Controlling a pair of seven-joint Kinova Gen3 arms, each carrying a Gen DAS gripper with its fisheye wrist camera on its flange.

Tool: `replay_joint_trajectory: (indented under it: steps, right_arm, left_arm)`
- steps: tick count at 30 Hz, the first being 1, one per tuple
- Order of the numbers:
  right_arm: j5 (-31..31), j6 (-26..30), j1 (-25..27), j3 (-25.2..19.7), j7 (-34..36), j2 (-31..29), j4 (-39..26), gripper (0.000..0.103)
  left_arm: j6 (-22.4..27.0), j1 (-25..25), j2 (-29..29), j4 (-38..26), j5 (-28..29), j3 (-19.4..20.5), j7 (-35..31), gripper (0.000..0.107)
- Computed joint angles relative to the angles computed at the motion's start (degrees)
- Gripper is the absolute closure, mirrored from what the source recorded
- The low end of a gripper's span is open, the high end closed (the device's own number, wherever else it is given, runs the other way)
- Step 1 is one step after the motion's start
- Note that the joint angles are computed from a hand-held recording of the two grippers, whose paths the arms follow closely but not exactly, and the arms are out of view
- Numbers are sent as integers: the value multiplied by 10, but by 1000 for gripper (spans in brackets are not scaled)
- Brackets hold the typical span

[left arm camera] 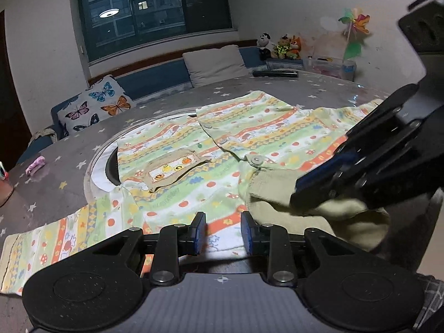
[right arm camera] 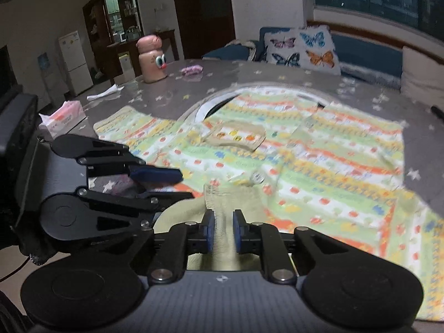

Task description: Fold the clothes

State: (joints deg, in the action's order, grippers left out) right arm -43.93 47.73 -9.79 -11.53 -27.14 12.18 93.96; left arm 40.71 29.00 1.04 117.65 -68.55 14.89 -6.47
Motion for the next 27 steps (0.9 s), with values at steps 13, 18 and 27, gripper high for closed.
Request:
replay_joint_trajectory:
  steps: [13,18,27]
  right_arm:
    - [4,-28,-8,-12,2,19,0,83]
    - [11,-36,-9,-17,10,19,6,82]
    - [18,-34,-11,-16,-1,19,4,82]
  left_arm:
    - [87,-25,-59,23,38,31,63,62]
    - [161,-51,-69,26,62,29,93,58]
    - [157,-145,-75,38,100,-25,95,60]
